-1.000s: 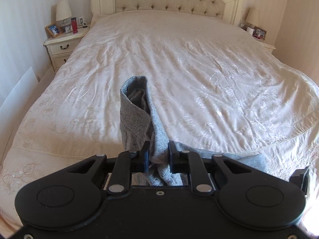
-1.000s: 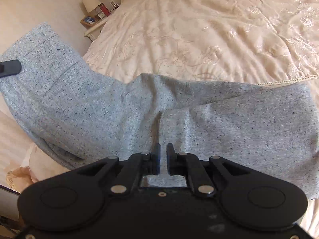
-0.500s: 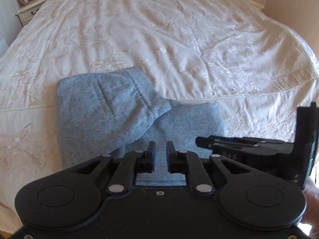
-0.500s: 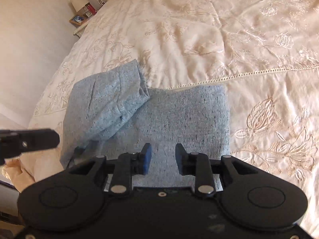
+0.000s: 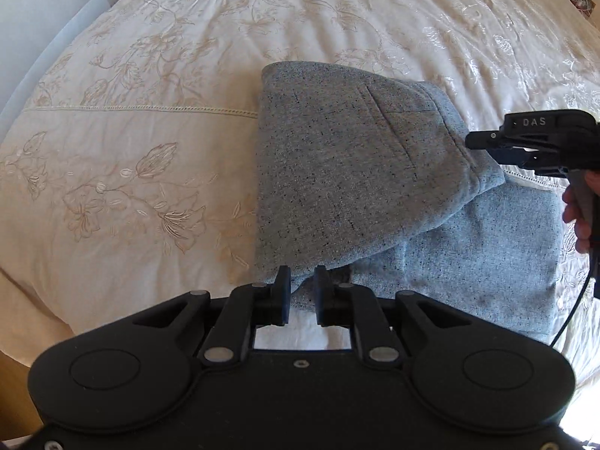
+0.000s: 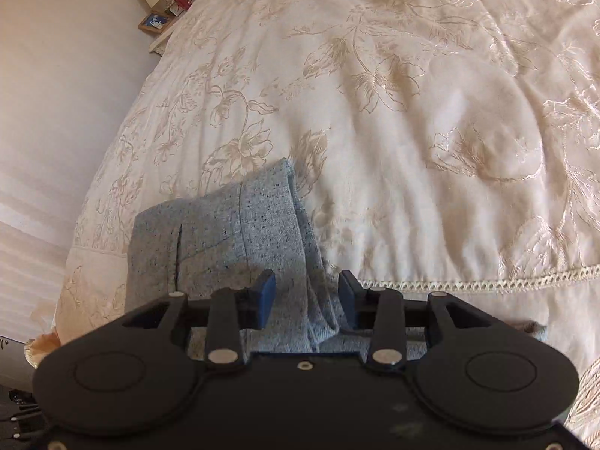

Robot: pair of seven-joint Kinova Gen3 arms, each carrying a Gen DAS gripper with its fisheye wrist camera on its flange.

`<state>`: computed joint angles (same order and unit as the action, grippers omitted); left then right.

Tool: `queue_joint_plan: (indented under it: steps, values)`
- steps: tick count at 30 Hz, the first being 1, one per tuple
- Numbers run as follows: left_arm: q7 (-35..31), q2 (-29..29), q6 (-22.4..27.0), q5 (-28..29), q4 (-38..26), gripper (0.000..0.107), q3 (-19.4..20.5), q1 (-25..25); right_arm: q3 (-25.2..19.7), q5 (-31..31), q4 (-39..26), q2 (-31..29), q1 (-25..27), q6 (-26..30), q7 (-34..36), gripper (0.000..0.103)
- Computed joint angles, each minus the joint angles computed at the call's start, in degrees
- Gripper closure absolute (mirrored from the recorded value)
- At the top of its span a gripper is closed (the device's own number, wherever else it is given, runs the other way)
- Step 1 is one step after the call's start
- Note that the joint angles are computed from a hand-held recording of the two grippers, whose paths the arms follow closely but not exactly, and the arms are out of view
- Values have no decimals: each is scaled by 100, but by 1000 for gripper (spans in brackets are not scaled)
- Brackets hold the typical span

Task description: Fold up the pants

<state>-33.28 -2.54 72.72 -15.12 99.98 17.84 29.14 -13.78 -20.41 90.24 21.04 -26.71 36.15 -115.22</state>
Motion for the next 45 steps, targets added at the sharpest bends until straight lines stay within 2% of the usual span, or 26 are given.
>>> queue_joint_plan:
  steps: [5, 10, 12, 13, 15, 17, 19, 21, 24, 29, 33, 35, 37, 38, 40, 43, 45]
  values:
    - [-490, 192, -264, 19, -3, 87, 70, 172, -240, -550, -701, 803, 440, 551, 448, 61]
    - [-1029, 280, -707, 205, 64, 87, 46, 335, -581, -1384, -707, 1112, 960, 564, 1070, 61]
    - [-1161, 286, -893, 275, 135, 87, 42, 380, -914, -1676, -616, 1177, 1262, 416, 1534, 68]
    - [-1201, 291, -981, 290, 167, 87, 42, 398, -925, -1693, -592, 1124, 1253, 393, 1707, 89]
    - [-1247, 324, -1151, 241, 225, 87, 57, 449, -628, -1534, -638, 887, 961, 458, 1774, 92]
    - [-1060, 406, -1259, -61, 268, 84, 126, 578, -475, -1497, -713, 689, 816, 514, 1633, 92]
    - [-884, 466, -1408, -395, 352, 73, 167, 731, -517, -1597, -721, 444, 843, 472, 1723, 92]
    - [-807, 515, -1585, -704, 468, 73, 199, 884, -900, -1589, -756, 208, 1111, 396, 1664, 92]
    - [-722, 629, -1742, -1084, 585, 72, 221, 1101, -1696, -1224, -835, -64, 1646, 266, 1285, 92]
    - [-448, 930, -1541, -1283, 656, 68, 62, 1336, -3001, -540, -555, -652, 2612, -92, 358, 93]
    - [-309, 633, -1864, -1130, 1075, 60, -56, 1256, -3319, -356, 161, -1664, 3279, -117, -574, 93]
    - [-348, 474, -1978, -1055, 1212, 60, -28, 1160, -3272, -433, 597, -2166, 3512, 1, -1040, 93]
    - [-190, 378, -1987, -1111, 1307, 60, 32, 1097, -3448, -386, 1049, -2527, 3874, 133, -1506, 93]
    - [-153, 324, -1975, -1050, 1344, 60, 32, 1035, -3442, -270, 1251, -2606, 3895, 220, -1739, 93]
    - [-216, 221, -2031, -798, 1407, 60, -1, 865, -3258, -55, 1615, -2572, 3620, 253, -2205, 93]
    - [-587, -11, -2095, -266, 1529, 60, -94, 624, -2747, 335, 2101, -2339, 2824, 148, -2779, 93]
    - [-831, -123, -1849, -104, 1511, 61, 14, 496, -2395, 605, 2301, -2340, 2293, -9, -3026, 93]
